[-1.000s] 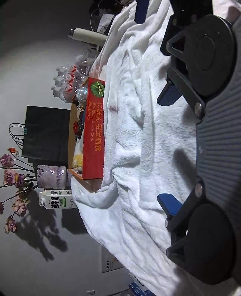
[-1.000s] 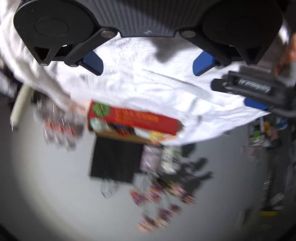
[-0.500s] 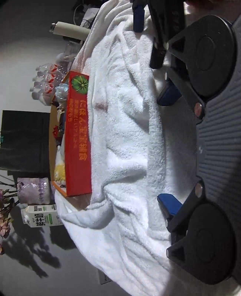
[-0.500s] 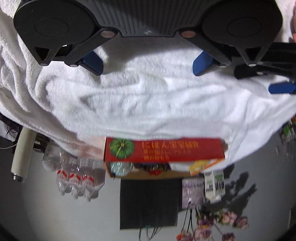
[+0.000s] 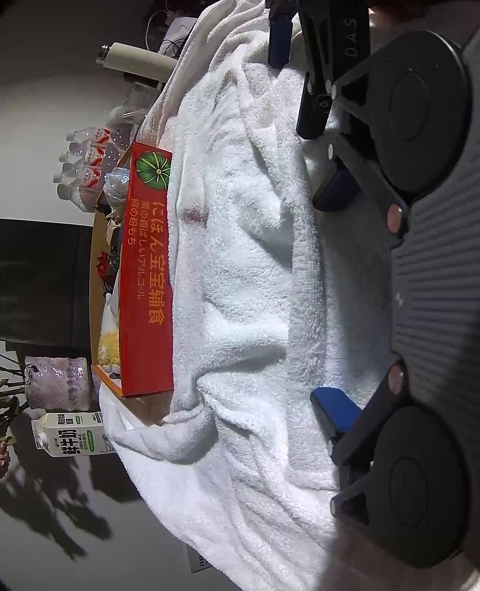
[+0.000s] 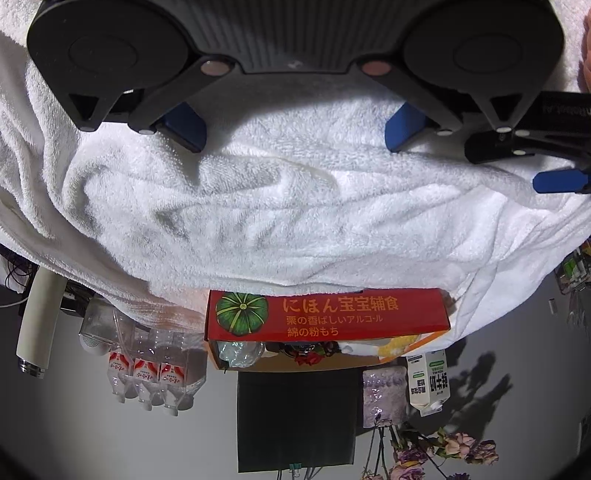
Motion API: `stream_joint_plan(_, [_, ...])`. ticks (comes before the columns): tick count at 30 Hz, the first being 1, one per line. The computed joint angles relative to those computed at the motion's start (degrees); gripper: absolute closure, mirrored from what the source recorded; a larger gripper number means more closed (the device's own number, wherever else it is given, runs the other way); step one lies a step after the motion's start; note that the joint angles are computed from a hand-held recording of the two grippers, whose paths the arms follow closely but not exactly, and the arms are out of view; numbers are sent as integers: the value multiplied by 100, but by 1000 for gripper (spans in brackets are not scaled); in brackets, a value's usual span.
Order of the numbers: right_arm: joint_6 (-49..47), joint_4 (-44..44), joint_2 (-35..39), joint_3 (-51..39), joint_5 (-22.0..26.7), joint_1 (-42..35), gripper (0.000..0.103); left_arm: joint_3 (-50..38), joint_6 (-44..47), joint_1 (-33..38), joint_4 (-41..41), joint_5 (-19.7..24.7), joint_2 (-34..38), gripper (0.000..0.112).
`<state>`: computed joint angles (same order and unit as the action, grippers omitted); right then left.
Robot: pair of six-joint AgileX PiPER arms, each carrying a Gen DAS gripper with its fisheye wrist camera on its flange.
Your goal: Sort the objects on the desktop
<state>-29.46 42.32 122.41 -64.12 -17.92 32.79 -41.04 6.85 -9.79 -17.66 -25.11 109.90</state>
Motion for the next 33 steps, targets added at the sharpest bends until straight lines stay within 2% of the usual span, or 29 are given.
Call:
stream_joint_plan(5, [421,-478,-17,33,51,-77,0,-38,141,-30,-161,14,25,9])
stream_joint_plan(33, [362,-418,-10,28,43,-62,0,-44,144,-38,-173,2,40,9])
